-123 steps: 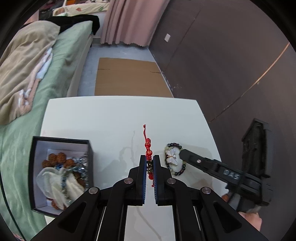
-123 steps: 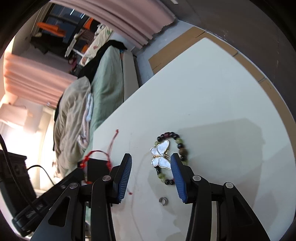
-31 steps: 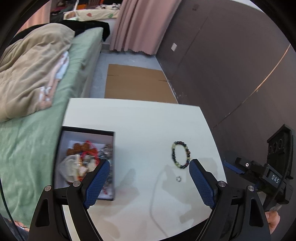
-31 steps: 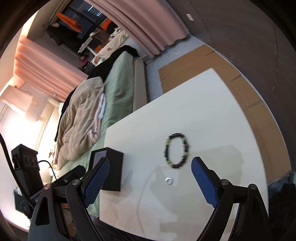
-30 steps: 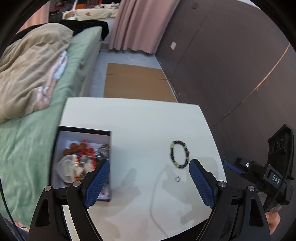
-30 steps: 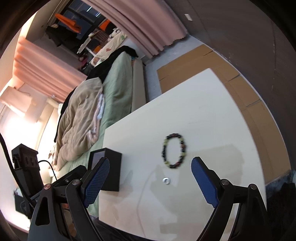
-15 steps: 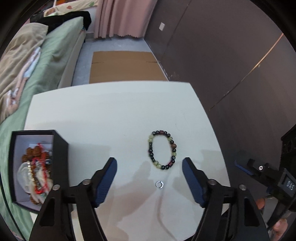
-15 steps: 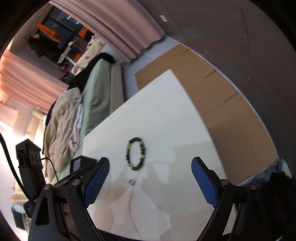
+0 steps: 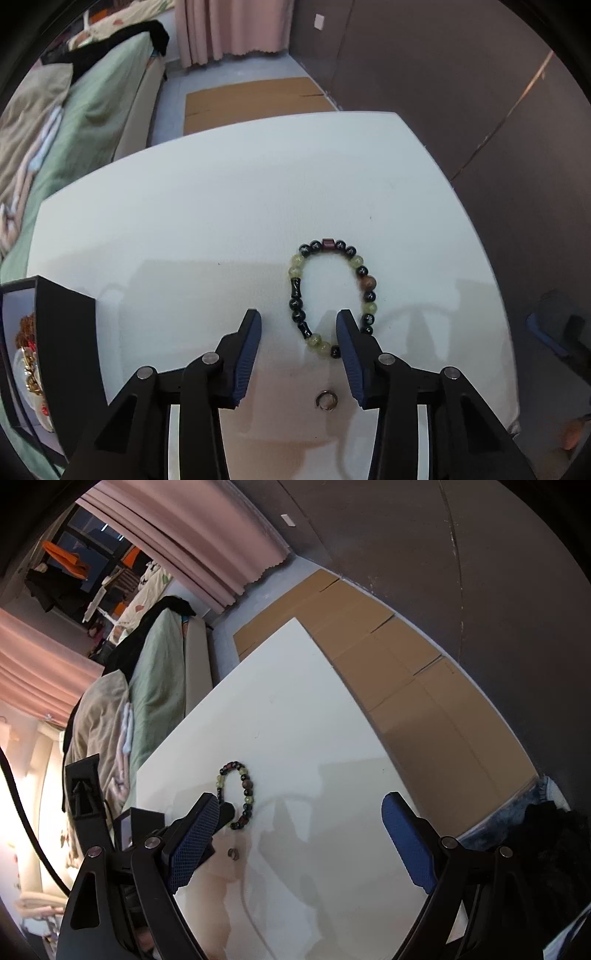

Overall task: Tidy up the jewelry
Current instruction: 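Move both tools back toward the dark bead bracelet and silver ring, then close the left tool on the dark bead bracelet and lift it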

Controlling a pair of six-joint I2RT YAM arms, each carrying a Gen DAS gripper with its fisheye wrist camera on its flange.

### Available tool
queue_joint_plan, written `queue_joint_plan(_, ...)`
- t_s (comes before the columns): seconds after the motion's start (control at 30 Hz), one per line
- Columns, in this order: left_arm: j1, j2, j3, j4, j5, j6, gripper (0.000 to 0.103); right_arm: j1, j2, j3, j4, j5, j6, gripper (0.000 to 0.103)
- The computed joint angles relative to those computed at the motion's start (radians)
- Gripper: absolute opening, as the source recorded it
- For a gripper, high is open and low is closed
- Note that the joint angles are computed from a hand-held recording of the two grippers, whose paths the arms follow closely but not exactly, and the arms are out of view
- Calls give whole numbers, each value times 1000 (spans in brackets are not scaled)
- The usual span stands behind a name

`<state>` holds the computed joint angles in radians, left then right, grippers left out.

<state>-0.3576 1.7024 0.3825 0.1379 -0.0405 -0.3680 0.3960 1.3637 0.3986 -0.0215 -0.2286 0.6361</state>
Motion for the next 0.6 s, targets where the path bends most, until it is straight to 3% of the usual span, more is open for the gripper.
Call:
queue_joint_plan(0.1, -63, 21, 13, -7, -84, -20, 38, -2, 12, 3, 11, -19, 5, 90)
queue_joint_plan(0.2, -55, 12, 6, 1, -72, -3, 9, 4, -3, -7, 14, -10, 12, 90)
queue_joint_plan(0.43, 23, -48, -32, 7, 41, 20, 7, 19, -15, -5, 1, -2, 10, 90)
queue_joint_plan(0.6, 65, -212, -71, -70, 93, 32, 7, 45, 15, 21, 0, 3, 1, 90)
